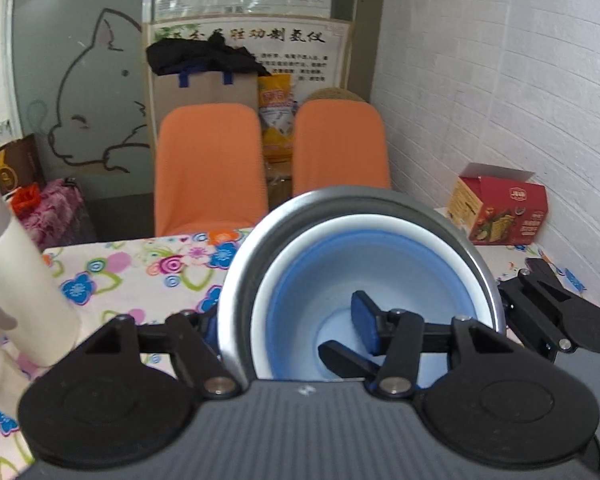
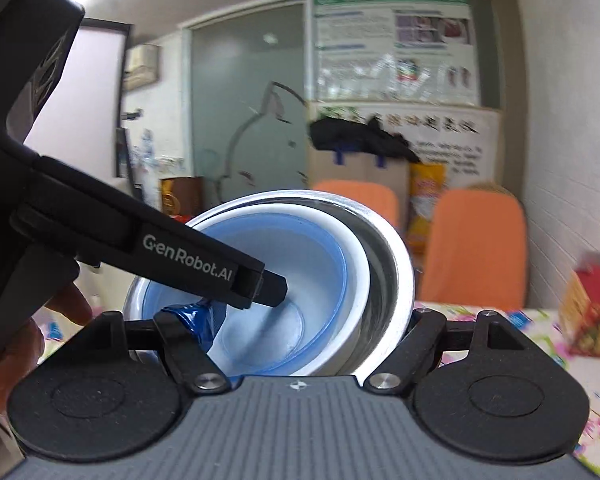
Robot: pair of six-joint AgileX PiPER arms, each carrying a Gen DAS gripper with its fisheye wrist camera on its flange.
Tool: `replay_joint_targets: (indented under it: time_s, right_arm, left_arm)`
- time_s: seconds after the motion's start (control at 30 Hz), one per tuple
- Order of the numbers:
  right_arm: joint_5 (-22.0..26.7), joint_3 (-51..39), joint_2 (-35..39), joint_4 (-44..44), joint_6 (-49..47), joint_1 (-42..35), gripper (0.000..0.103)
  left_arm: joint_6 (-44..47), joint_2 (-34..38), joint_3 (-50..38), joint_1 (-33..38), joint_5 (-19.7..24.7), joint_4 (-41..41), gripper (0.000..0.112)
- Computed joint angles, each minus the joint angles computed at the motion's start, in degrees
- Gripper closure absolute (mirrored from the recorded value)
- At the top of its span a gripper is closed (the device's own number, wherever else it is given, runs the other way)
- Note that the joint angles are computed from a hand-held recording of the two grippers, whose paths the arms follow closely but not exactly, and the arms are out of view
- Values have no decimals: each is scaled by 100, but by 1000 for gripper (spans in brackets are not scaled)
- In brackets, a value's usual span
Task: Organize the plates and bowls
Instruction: 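Grasp the steel bowl rim with the right gripper and lift the nested bowls, then lower the nested bowls onto the plate stack and open the right gripper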
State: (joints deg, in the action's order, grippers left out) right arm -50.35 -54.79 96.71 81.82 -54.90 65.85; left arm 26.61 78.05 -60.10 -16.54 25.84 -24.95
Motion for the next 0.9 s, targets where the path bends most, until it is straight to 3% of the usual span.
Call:
replay_joint_targets:
  time_s: [0.1,0.23,0.53,0.73,0.9]
  right_arm:
    - [630,-337,294,-211,151,-119,37]
    - [1092,-613,677,4,70,-44,37]
    - [1274,-474,1203,1090,71,152,37]
    - [1390,-438,1457,1078,358,246,37]
    - [1529,-439,1616,825,599,187,37]
  left_arm:
    - [67,-189,350,432,-27,97,58]
    - [1227,-151,931,1127,24,-956,57]
    - [3531,740,1939,1246,-170,-3247,57]
    - [4215,964,2198,1253,-310,-3839,57]
    - [4189,1193,2119,1352,-302,-3866,57]
